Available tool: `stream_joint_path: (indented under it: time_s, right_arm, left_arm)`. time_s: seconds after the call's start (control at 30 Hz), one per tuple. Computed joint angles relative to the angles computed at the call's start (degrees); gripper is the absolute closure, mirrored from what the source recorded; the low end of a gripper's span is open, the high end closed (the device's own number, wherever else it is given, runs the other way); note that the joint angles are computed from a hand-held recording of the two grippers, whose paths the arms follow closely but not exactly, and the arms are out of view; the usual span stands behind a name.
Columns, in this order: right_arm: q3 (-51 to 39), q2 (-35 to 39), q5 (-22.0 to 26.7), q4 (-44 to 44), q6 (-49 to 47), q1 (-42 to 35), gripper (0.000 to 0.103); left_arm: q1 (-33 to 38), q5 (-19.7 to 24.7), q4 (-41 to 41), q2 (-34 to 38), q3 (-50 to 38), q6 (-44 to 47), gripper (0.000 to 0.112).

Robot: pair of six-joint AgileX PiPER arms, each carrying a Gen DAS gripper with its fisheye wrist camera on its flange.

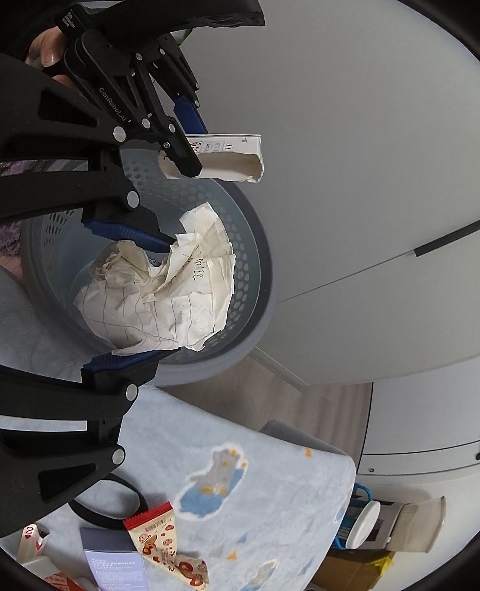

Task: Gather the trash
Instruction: 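Carry the carton and paper ball over the grey basket and open both tools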

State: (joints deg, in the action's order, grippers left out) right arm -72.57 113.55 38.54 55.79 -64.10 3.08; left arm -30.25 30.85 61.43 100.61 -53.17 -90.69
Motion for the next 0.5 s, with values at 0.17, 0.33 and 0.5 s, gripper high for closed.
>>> stream_joint_path:
  time_s: [0.17,0.33,0.5]
  right_arm:
    - [0.5,-0.4,-0.7,1.5,-1.4,0.3,0.044]
    - [0.7,-0.3,-1.5,2.6,-2.5,0.3,0.036]
    - [1.0,-0.6,-2.0,3.1,-2.9,0.3,0.032]
  left_arm:
    - [-0.2,0.8,1.0,-0.3,0.5,-1.5,0.061]
    - [-0.4,1.7,2.8,-0.9,1.4,-3.8,0.05]
    - [0.1,1.9,3.6,-1.3,1.9,-4.9,0.049]
